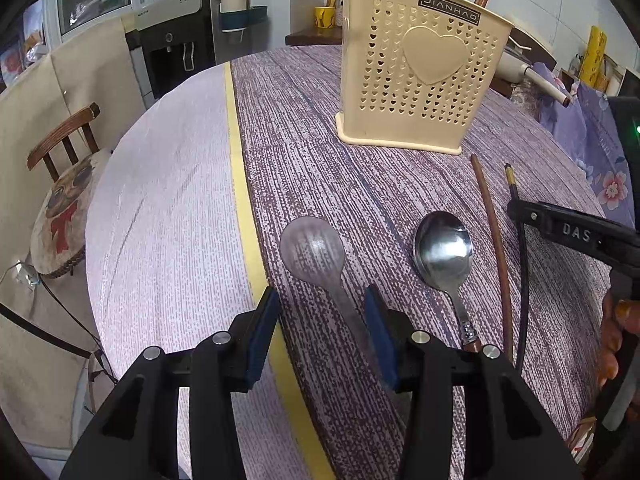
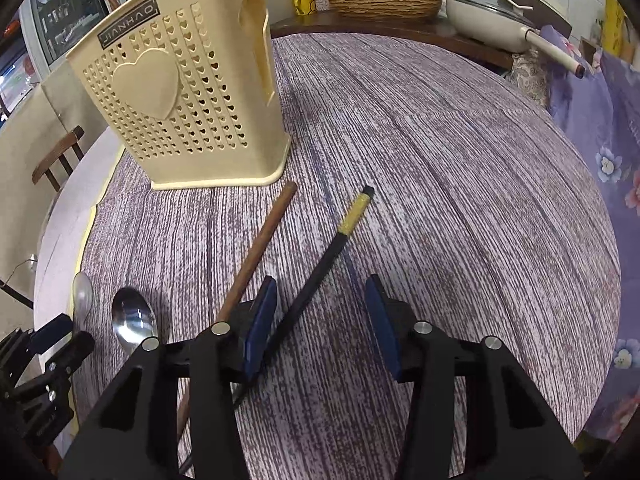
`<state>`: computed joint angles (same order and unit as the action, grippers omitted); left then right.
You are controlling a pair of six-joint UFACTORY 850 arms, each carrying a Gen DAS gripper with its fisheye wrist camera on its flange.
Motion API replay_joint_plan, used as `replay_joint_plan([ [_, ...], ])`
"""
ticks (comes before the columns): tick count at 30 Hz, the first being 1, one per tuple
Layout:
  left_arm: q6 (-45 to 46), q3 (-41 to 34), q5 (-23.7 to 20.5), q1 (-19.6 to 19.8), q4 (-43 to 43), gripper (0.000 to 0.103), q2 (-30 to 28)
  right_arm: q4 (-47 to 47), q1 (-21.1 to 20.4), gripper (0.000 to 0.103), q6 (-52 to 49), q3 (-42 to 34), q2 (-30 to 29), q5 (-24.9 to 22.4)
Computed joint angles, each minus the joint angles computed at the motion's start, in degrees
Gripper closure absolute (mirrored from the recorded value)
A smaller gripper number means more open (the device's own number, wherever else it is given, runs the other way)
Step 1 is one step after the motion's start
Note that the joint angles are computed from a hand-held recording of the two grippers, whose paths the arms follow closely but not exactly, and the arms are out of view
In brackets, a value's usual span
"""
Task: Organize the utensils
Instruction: 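Grasp a steel spoon with the left tool while the right tool grasps a black chopstick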
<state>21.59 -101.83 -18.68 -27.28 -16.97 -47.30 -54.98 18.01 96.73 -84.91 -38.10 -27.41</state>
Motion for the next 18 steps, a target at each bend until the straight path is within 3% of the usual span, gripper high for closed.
replay_joint_plan([
  [7, -7.4, -3.2, -0.9, -0.7, 7.4, 0.053, -1.9, 4.3, -1.4, 0.078, -5.5, -6.1, -3.6, -1.6],
  [10, -14.8, -5.2, -1.0, -1.4, 14.9, 0.053, -3.0, 5.3, -1.7, 0.081, -7.7, -7.5, -4.4, -1.5],
  [18, -19.8, -8.8, -3.6, -2.8, 20.4, 0.054, -4.9, 6.0, -1.6, 0.084, -8.5, -7.5, -4.3, -0.7],
])
